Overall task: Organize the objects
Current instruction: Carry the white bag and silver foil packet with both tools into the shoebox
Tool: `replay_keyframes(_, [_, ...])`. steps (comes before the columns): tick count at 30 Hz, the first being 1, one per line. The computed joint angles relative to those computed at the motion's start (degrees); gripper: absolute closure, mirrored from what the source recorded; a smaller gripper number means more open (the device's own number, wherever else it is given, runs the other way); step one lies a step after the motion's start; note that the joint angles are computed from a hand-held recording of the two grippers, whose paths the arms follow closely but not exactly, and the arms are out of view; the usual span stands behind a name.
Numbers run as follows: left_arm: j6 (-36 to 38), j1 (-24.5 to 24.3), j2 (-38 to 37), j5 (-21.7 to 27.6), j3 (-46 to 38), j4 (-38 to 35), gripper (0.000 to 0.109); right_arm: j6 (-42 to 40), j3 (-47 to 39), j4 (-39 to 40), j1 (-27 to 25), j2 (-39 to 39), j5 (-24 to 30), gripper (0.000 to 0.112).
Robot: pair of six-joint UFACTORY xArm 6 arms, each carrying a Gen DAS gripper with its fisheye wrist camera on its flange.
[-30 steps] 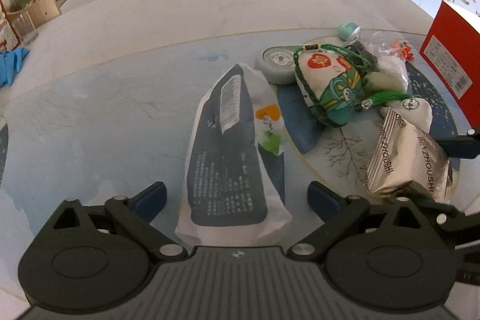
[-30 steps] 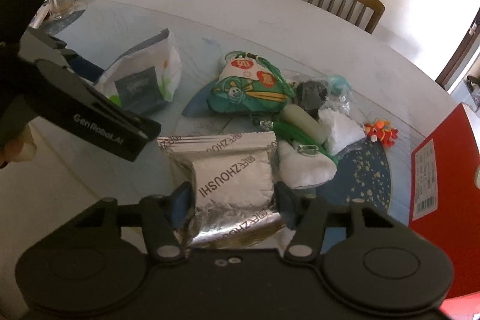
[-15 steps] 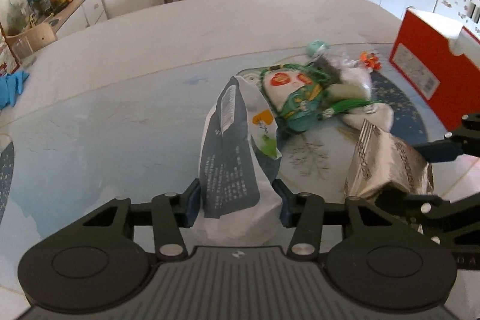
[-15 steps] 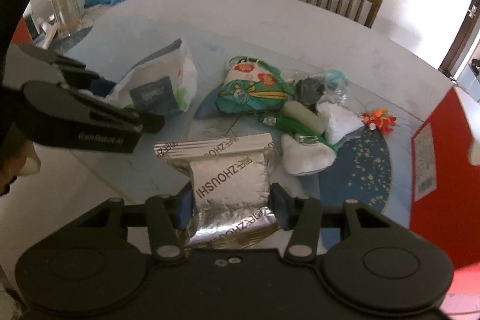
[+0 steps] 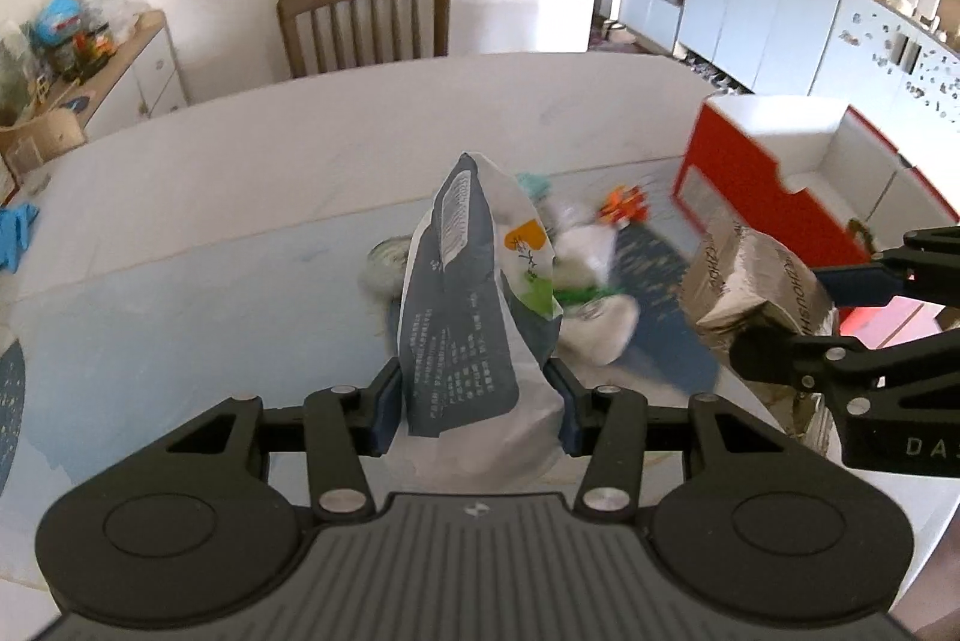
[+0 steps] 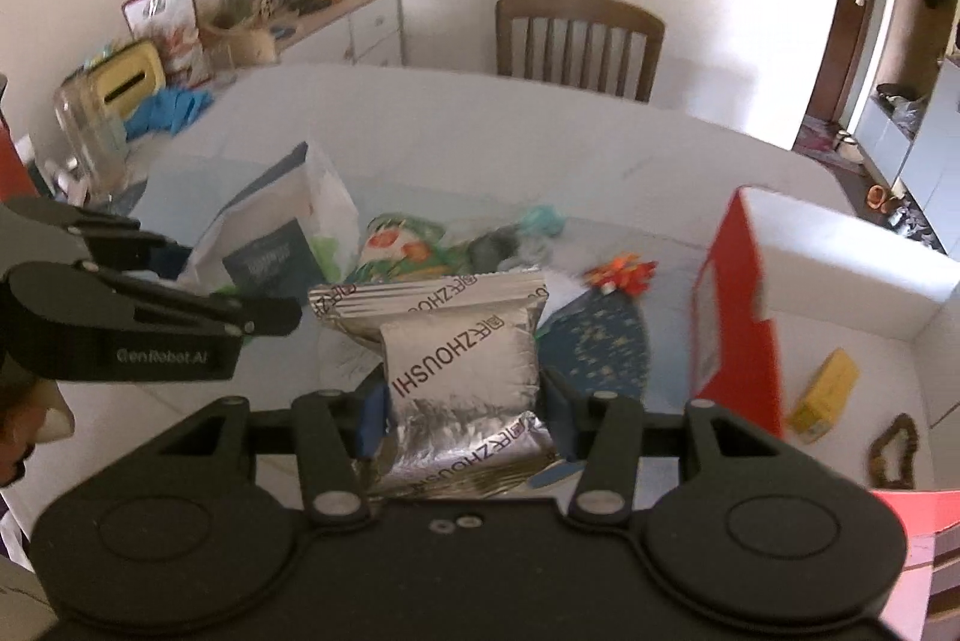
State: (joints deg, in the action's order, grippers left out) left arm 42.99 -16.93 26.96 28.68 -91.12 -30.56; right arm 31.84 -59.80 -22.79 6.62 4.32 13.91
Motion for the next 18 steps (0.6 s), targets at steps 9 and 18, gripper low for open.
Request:
replay_keyframes(9, [-3.6,-6.1,-3.9,-2.3,2.6,0.8,0.06,-10.0,7.1,8.4,-5.3,-7.4,-3.7,0.062])
replay_keyframes(18, [-11.5,-12.0,-1.7,-3.0,-1.2,5.9,0.06,-26.1,11.5,23.3,-10.7,-11.6,-6.0,0.062])
